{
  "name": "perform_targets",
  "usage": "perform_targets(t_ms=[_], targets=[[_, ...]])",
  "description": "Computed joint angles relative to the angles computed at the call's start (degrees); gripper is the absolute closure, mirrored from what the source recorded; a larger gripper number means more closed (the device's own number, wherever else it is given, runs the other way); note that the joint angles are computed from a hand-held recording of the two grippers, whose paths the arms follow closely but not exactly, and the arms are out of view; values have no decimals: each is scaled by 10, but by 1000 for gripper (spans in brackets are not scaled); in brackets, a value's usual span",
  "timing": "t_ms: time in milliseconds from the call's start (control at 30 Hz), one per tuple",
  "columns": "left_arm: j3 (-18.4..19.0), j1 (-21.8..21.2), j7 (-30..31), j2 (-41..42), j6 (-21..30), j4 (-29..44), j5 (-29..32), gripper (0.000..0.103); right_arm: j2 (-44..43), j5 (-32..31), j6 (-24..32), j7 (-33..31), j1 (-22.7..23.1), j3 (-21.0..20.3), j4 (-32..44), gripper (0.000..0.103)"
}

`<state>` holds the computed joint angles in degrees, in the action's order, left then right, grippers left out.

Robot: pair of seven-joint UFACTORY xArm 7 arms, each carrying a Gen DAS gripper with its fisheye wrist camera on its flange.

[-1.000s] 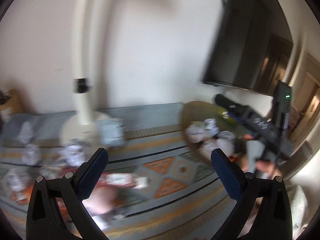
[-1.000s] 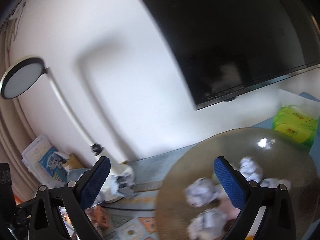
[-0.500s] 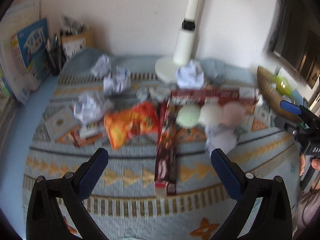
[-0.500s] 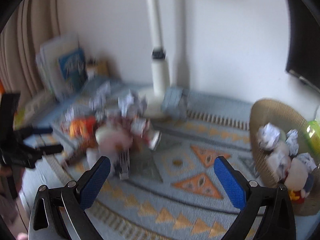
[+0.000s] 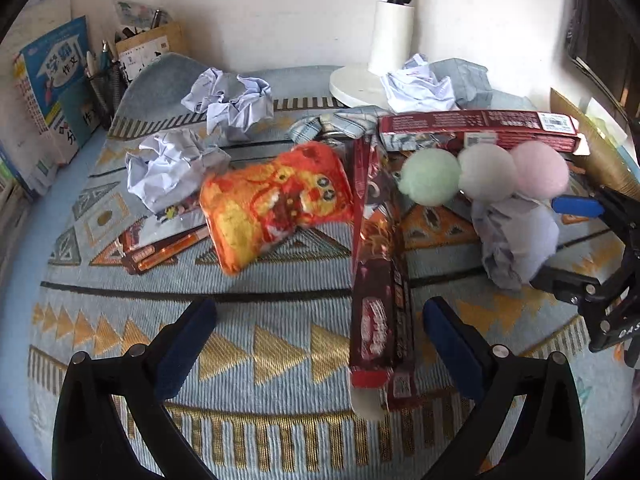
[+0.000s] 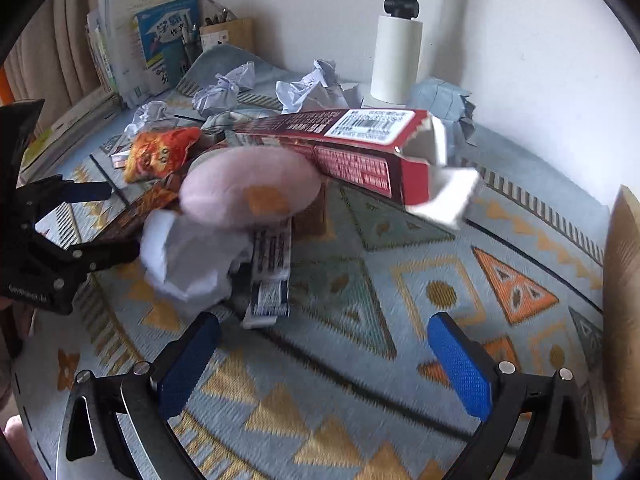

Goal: Organize objects
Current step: 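Move both open tools back over the clutter, then grasp a red snack stick with the left tool while the right grasps a wrapper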

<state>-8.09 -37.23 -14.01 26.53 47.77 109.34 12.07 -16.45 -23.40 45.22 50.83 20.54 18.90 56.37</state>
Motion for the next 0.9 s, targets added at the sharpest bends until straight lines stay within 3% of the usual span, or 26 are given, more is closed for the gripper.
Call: perform_targets(t_ms=[133, 367, 400, 467, 533, 567, 600, 667, 800, 900], targets=[[4, -5, -6, 19, 11, 31, 1, 0, 24, -3, -10, -22, -6, -12, 21, 0], [12, -15, -15, 43, 29, 69, 6, 0, 53, -25, -1, -3, 1, -15, 51, 1], [12, -15, -14, 42, 28, 69, 5, 0, 54, -29, -4, -1, 3, -15, 51, 6], [12, -16, -13, 41, 25, 66, 5, 3, 50, -35, -17, 1, 7, -13, 46, 25], [5, -12, 2, 18, -17, 28, 5, 42, 44, -39, -35, -3, 16, -7, 41, 77], [-1, -9, 17, 10, -31, 13, 2, 81, 48, -43, -26, -4, 20, 0, 48, 82], [-9, -6, 37, 4, -37, 4, -4, 88, 48, -35, -20, -6, 26, 2, 50, 82], [-9, -6, 37, 0, -41, -1, -9, 90, 25, 4, -36, 5, 37, -3, 28, 83], [-42, 39, 65, -33, -82, -59, -103, 90, -48, 62, -86, 32, 45, -2, -43, 86], [-52, 52, 78, -66, -113, -109, -138, 90, -101, 103, -113, 45, 44, 5, -87, 87]])
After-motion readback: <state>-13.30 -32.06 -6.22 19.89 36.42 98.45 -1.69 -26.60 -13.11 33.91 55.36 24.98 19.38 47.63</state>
